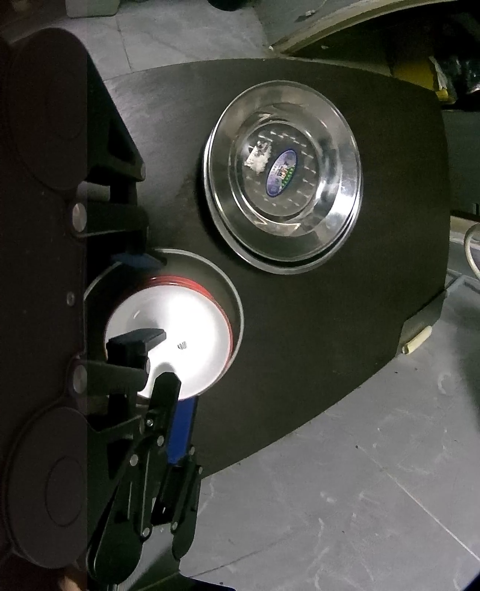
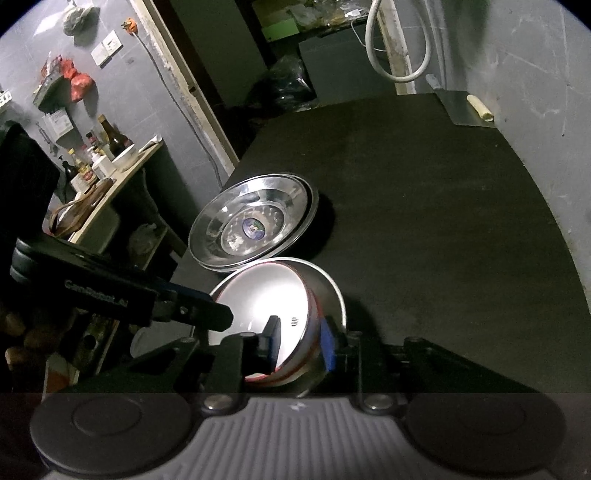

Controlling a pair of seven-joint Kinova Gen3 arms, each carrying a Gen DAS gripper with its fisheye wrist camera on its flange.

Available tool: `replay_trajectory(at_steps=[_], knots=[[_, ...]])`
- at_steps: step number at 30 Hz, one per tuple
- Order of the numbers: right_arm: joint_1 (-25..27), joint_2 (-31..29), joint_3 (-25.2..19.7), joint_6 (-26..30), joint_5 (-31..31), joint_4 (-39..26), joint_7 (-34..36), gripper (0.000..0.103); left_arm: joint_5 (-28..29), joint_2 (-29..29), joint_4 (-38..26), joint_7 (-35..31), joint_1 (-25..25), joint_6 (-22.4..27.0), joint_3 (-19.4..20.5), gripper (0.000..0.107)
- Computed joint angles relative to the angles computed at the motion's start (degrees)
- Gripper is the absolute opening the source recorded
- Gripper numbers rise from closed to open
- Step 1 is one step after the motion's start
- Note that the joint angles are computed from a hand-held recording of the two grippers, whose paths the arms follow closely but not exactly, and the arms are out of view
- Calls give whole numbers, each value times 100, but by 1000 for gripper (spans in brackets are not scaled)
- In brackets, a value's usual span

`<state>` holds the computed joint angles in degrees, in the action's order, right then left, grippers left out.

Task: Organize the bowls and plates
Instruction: 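Open the left tool to release the white bowl rim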

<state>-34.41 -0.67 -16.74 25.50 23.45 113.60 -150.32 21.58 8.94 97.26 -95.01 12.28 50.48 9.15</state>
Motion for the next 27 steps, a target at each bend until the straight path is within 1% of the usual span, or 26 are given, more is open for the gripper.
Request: replay_trajectory(at_steps=[3,5,7,9,10,11,12,14,15,17,18,20,22,25,27], knots=[[-13,11,-15,18,102,-9,-114,28,10,-36,15,-15,2,-76,-2,51],[-18,0,-8,35,99,-16,-82,28,-157,-86,34,119,76,-167,-11,65],[-26,-15,-20,76,137,-27,-97,29,-318,-148,63,217,131,-257,-17,69],[-27,-28,-26,170,166,-73,-77,29,-299,-210,128,168,111,-362,-18,75],[-26,-40,-31,219,185,-90,-79,29,-233,-245,172,91,80,-419,-20,79],[-29,-54,-45,290,224,-113,-105,31,-182,-281,224,37,60,-489,-22,83],[-29,-62,-55,365,242,-145,-104,33,-173,-313,266,32,58,-552,-27,84],[-35,-81,-73,551,250,-226,-58,43,-221,-395,382,68,78,-745,-36,92],[-29,-90,-69,618,223,-261,8,47,-284,-451,461,127,105,-883,-39,94],[-26,-105,-81,789,215,-345,78,63,-491,-562,623,340,171,-1181,-45,101],[-28,-100,-93,874,233,-390,84,67,-612,-620,713,462,202,-1340,-47,102],[-39,-82,-108,1053,286,-490,96,86,-842,-733,905,721,244,-1656,-54,102],[-94,-40,-167,1308,544,-586,-125,97,-1006,-822,1084,967,256,-1928,-60,102],[-214,18,-192,1660,902,-711,-356,103,-1264,-977,1421,1363,259,-2485,-57,102],[-305,30,-212,1776,1222,-713,-575,103,-1499,-1067,1645,1694,252,-2858,-23,102]])
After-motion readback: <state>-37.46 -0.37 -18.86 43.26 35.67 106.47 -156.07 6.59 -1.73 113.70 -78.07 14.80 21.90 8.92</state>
